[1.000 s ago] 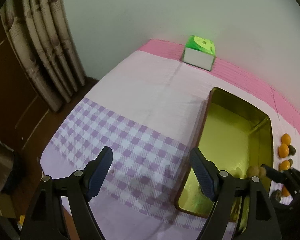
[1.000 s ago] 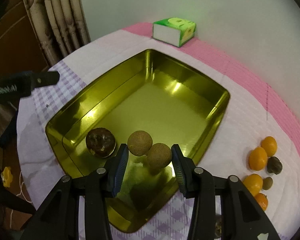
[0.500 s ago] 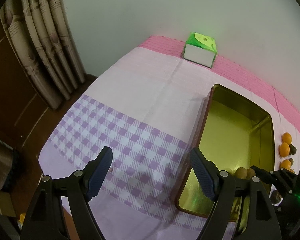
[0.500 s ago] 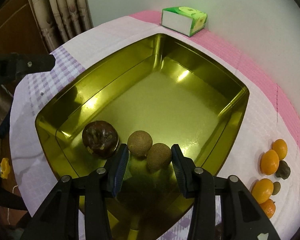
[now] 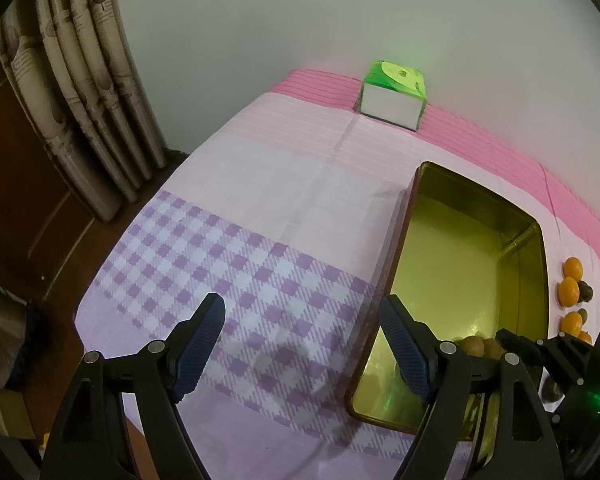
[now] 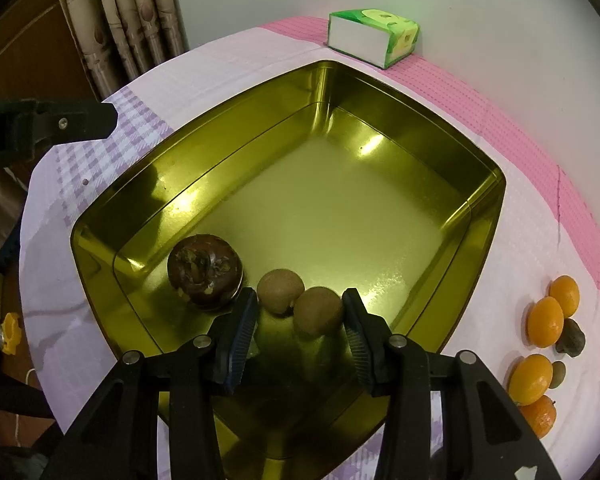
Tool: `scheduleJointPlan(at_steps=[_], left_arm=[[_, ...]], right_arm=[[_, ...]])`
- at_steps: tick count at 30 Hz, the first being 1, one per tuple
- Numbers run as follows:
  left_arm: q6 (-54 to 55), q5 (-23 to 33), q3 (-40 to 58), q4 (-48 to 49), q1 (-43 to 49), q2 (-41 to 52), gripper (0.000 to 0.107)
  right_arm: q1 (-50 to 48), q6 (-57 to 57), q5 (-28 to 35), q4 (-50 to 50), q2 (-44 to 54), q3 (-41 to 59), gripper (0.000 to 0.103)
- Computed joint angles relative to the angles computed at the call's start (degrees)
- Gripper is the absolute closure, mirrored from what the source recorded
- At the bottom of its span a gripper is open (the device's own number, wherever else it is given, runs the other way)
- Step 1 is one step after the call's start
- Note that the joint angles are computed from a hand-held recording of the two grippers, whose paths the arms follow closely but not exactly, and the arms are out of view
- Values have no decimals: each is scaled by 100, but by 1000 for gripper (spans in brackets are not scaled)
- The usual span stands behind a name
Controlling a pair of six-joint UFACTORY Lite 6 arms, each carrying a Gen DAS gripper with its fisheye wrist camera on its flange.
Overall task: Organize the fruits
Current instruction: 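Lower the two small round fruits into the tin tray and open the right gripper, then grasp the second dark brown fruit with the left gripper while the right gripper grasps a mandarin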
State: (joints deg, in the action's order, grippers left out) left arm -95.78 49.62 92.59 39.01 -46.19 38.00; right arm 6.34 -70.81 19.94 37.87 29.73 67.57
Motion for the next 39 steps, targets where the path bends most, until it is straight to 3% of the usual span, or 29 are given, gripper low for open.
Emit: scheduleJointPlan(at_steps=[13,26,39], left_arm=[[287,60,305,-7,-80,177,27],[416,252,599,82,-206,346,27],[1015,593,1581,125,-519,947,27]], right_arm=[[-382,-609,420,759,-515,-174,61],[-2291,-1483,1168,1206,-1298,-495,60],[-4011,-1419,1396,675,-305,354,60]])
